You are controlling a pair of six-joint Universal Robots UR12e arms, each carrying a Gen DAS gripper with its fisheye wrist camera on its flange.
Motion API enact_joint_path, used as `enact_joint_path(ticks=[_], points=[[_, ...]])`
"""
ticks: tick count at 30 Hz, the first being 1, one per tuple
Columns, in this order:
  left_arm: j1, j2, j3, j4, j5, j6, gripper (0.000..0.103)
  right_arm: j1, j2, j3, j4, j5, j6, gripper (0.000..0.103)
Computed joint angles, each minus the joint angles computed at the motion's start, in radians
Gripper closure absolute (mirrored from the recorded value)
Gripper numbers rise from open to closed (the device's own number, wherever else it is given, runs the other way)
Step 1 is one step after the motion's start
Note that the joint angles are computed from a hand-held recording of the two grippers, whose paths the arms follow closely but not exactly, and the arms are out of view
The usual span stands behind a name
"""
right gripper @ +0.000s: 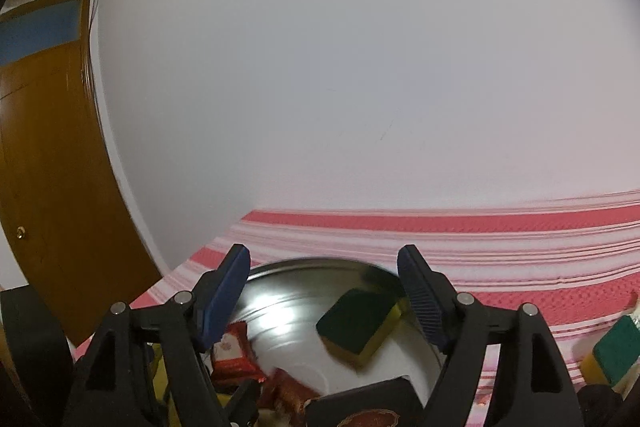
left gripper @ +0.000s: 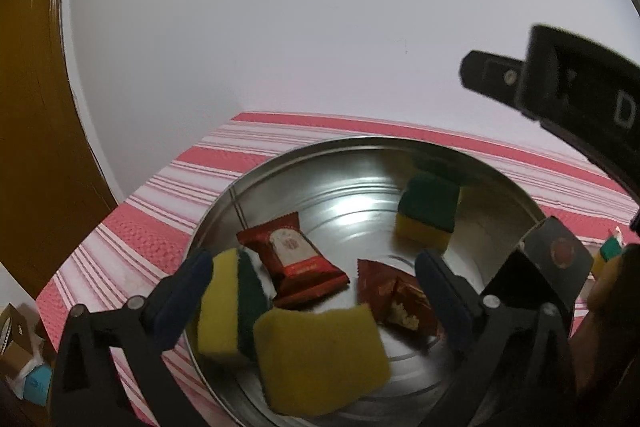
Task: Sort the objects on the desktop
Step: 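Open both tools to drop the sponge and packet into the tin, then move both open tools back toward the remaining table objects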
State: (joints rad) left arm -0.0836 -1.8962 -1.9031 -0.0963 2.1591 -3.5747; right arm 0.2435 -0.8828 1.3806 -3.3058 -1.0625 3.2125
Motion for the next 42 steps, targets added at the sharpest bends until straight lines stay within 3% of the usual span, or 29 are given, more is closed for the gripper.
enact_joint_path(ticks=[3,6,10,15,18,24,29,37,42], points=[[-0.006,-0.004,-0.007,0.039,0.028,0.001,0.001,0.006,0.003,0.017,-0.066,-0.009,0.037,0.023],[-0.015,-0.016,0.001,0.049,0.076,0.006,0.001,0.004,0.006,0.034,-0.134,-0.016,0.069,0.014],[-0.02,-0.017,0.007,0.031,0.095,0.003,0.001,0.005,-0.004,0.067,-0.194,-0.039,0.035,0.014],[-0.031,-0.012,-0.002,0.054,0.13,-0.069,0.001,-0.005,-0.004,0.091,-0.346,-0.079,0.062,0.013],[-0.031,-0.006,-0.011,0.079,0.119,-0.11,0.001,-0.015,-0.01,0.11,-0.392,-0.114,0.063,0.006],[-0.059,-0.039,0.003,0.14,0.22,-0.094,0.001,-0.028,0.002,0.123,-0.465,-0.128,0.11,0.006],[-0.069,-0.047,0.003,0.175,0.255,-0.115,0.001,-0.026,-0.016,0.145,-0.413,-0.177,0.022,0.006],[-0.091,-0.063,0.014,0.196,0.34,-0.11,0.001,-0.037,-0.024,0.17,-0.46,-0.203,0.0,0.006],[-0.097,-0.06,0.014,0.213,0.307,-0.081,0.001,-0.053,-0.038,0.189,-0.436,-0.211,0.021,0.006]])
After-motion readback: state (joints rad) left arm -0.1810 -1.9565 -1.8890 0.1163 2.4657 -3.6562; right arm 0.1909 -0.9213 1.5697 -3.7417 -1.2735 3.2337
